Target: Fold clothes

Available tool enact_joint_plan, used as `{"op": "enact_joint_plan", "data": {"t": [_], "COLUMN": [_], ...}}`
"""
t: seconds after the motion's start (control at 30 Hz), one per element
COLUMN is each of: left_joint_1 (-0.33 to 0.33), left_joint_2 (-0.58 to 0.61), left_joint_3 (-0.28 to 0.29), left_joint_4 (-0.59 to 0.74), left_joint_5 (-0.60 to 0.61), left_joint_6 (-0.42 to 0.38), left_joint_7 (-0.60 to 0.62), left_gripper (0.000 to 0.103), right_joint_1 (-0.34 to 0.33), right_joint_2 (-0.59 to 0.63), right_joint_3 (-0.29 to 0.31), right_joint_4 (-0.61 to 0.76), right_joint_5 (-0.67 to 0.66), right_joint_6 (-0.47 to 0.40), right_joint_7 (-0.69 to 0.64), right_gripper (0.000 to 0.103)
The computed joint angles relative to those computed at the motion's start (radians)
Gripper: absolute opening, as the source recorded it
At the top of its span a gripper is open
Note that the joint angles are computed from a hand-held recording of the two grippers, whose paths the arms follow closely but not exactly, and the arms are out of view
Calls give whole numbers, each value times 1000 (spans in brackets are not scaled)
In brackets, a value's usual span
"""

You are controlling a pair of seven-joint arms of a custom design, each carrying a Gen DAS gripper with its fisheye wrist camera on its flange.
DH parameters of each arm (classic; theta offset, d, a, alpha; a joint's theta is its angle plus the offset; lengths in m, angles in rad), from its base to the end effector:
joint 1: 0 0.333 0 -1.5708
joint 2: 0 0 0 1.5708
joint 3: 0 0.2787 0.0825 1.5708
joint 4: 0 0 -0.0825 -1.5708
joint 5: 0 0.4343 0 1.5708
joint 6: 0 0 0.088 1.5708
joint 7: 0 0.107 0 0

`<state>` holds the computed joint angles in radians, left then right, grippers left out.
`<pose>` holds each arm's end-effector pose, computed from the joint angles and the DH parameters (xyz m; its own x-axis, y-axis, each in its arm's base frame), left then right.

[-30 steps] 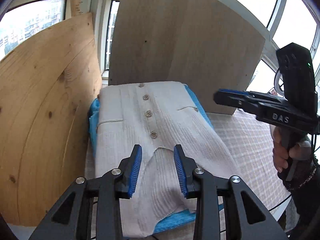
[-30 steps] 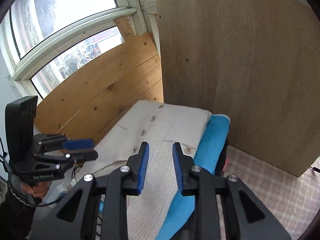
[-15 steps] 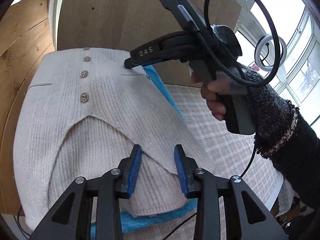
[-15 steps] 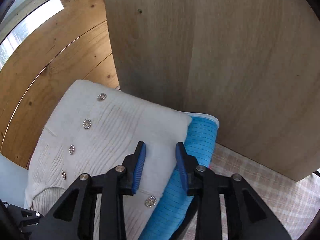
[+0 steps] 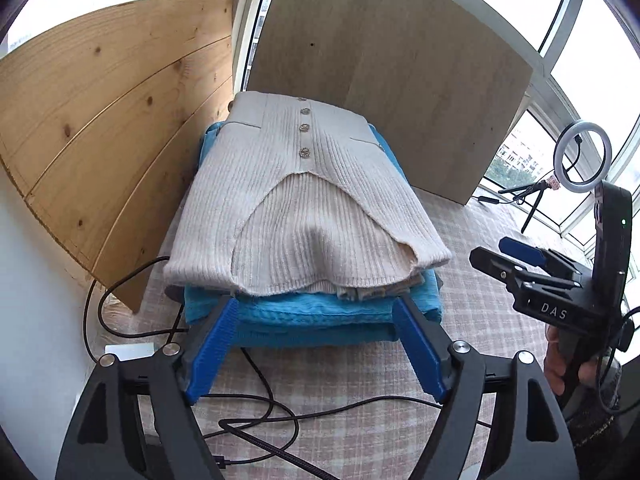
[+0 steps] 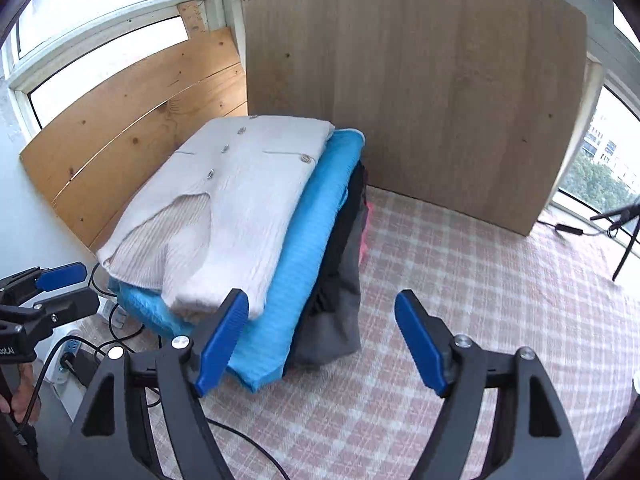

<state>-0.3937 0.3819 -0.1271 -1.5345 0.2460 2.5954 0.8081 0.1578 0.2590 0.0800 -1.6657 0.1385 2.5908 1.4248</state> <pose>0.6565 -0.3670 0.4650 0.0034 -0.9563 0.2925 -0.8013 -0.1776 -0.5713 0.7037 0.1628 0.4787 0.2969 -0.9530 -0.0597 -0.7566 -0.1966 -0.6237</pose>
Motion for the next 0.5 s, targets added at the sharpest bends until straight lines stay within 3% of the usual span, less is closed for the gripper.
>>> {"op": "enact_joint_plan", "data": {"t": [0.23, 0.4, 0.5], "left_joint_1": [-26, -51, -60], "left_joint_2": [-83, -135, -183], "left_joint_3": [-29, -40, -56], "left_joint_4": [-68, -80, -118], "left_joint_5": [24, 104, 146], "left_joint_6": [-72, -125, -118], "left_joint_7": [-11, -80, -159], "left_gripper": [77, 77, 77], "right_joint_1": [3, -1, -4], "right_joint_2": [-194, -338, -394], "right_joint_3": [-48, -76, -85], "right_joint_4": [-244, -382, -428], "right_joint_5": [-69, -11, -59], "right_joint_6": [-35, 38, 71], "right_joint_7": [189, 168, 178], "right_gripper": [75, 75, 75]}}
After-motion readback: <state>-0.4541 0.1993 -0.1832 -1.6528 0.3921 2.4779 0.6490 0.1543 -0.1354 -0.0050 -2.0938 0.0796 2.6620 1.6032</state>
